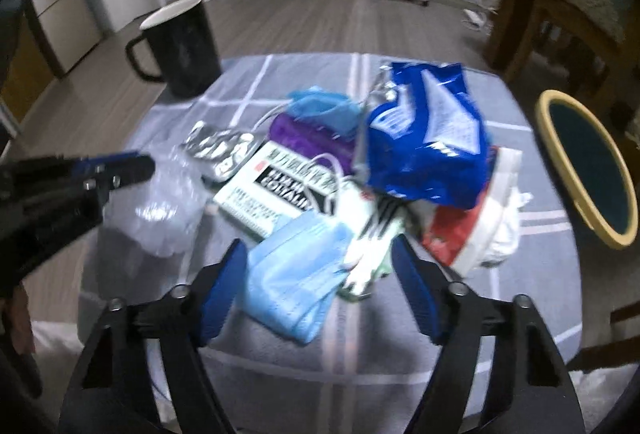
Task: Collect trash
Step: 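Grasp the clear plastic bag with the left gripper while the right grasps a blue mask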
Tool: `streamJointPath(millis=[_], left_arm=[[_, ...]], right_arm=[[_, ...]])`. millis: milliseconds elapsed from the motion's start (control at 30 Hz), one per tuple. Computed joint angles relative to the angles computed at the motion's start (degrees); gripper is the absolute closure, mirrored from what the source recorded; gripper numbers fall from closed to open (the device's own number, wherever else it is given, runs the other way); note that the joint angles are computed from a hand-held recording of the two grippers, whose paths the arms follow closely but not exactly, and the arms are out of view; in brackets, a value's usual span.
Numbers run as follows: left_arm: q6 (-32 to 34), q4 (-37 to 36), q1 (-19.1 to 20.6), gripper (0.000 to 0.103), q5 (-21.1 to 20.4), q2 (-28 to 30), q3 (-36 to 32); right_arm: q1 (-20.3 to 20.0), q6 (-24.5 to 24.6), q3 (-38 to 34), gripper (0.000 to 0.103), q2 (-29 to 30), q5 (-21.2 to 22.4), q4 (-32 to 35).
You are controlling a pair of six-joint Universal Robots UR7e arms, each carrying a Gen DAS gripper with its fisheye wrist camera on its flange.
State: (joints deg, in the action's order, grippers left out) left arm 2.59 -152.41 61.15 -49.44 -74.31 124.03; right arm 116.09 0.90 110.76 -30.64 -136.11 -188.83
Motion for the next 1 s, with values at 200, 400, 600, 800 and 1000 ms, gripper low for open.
streamJointPath(millis=[200, 400, 600, 800, 1000], left_arm=[[1.7, -0.1, -0.6, 0.094, 0.1, 0.5, 0.2], [1.4, -0.5, -1.8, 0.095, -0.2, -0.2, 0.5], [2.1, -2.7, -4.3, 0.095, -0.6, -1.2, 1.4], [3.1, -5.4, -7.3, 0.095, -0.7, -2.9, 2.9], [6.7, -10.7, -10.3, 0.095, 0.4, -4.2, 4.6]], right_arm=[[-1.0, 0.5, -0.5, 0.061, 0.2, 1.9, 3.0], [-1.3, 1.1, 0.1, 0.087, -1.7, 4.4, 4.3], [-0.8, 2.6, 2.4, 0.090, -5.4, 5.6, 1.8], [-0.5, 5.4, 4.5, 0.090, -9.8, 6.0, -1.7], [-0.3, 5.6, 5.4, 0.090, -13.1, 5.8, -5.5]])
